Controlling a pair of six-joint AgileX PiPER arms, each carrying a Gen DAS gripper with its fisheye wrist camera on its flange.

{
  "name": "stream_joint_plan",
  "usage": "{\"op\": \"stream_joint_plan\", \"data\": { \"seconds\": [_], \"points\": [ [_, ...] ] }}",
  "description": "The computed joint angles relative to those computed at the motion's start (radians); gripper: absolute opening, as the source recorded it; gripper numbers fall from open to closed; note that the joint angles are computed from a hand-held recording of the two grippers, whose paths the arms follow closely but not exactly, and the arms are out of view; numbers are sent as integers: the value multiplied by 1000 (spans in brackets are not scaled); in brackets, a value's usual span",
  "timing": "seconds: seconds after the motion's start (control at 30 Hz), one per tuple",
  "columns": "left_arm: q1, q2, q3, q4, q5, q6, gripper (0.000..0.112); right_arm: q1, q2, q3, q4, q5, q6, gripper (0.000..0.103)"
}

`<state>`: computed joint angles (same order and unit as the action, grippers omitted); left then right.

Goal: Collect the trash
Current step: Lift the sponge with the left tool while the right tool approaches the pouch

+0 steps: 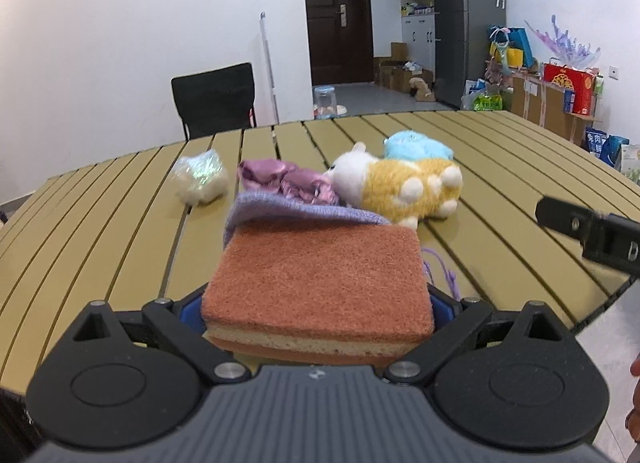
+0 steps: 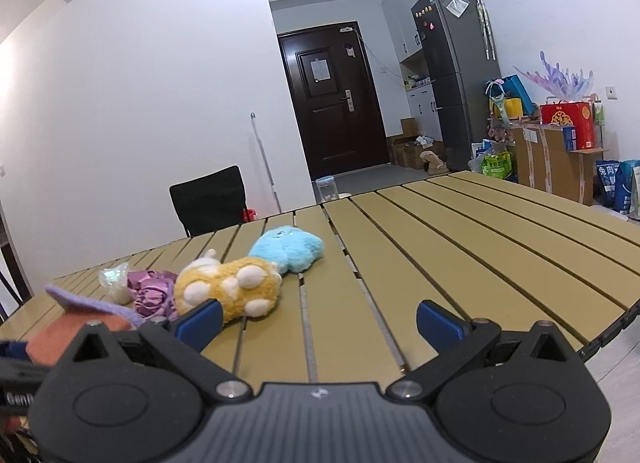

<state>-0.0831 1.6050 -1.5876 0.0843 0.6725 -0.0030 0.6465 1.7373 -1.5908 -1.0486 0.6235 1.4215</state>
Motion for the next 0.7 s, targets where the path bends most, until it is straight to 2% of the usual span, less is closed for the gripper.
{"op": "stream_joint_plan", "data": {
  "seconds": [0.37, 0.7],
  "points": [
    [46, -132, 136, -23, -6, 12, 100, 45, 8, -18, 17, 17, 7, 103],
    [142, -140, 143, -138, 22, 145, 100, 91, 98, -127, 77, -15, -83, 103]
  ]
}}
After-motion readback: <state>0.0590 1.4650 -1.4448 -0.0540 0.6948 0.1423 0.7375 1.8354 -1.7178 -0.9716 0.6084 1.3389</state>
